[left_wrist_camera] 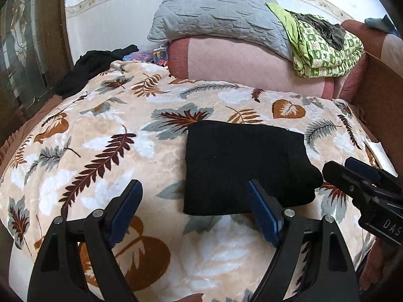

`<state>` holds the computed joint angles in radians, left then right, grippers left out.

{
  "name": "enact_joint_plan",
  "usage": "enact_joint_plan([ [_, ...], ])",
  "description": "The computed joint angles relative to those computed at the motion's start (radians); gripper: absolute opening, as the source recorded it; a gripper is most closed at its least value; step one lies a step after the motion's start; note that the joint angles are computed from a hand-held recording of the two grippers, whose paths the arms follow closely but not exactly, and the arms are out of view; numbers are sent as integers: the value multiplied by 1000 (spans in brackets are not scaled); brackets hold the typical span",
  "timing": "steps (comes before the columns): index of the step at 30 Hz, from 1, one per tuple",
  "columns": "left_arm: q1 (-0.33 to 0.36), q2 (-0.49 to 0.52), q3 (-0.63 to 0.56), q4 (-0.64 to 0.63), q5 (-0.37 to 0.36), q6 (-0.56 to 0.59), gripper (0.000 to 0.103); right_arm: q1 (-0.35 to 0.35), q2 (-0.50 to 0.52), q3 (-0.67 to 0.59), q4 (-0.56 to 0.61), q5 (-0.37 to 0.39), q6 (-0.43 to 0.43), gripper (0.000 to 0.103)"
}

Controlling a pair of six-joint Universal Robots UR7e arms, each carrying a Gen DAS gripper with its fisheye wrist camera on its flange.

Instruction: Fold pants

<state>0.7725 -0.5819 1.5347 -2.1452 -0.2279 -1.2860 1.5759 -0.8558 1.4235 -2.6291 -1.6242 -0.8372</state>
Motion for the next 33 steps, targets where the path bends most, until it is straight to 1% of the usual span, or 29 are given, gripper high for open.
enact_joint_plan([
  [6, -12, -8, -4, 90, 5, -78, 84, 0, -17, 25, 5, 2, -4, 76],
  [8, -12, -8, 2, 59, 3, -54, 84, 0, -21, 28, 6, 3, -4, 76],
  [10, -15, -9, -2, 91, 4, -79, 84, -1, -26, 32, 6, 8, -2, 76],
  [16, -25, -12, -1, 128, 7, -114, 84, -3, -30, 25, 19, 14, -1, 77],
  [26, -29, -9, -7, 132, 2, -110, 84, -2, -40, 33, 27, 18, -4, 77],
  [33, -30, -9, -15, 163, -4, -133, 84, -1, -39, 33, 34, 16, -5, 79],
])
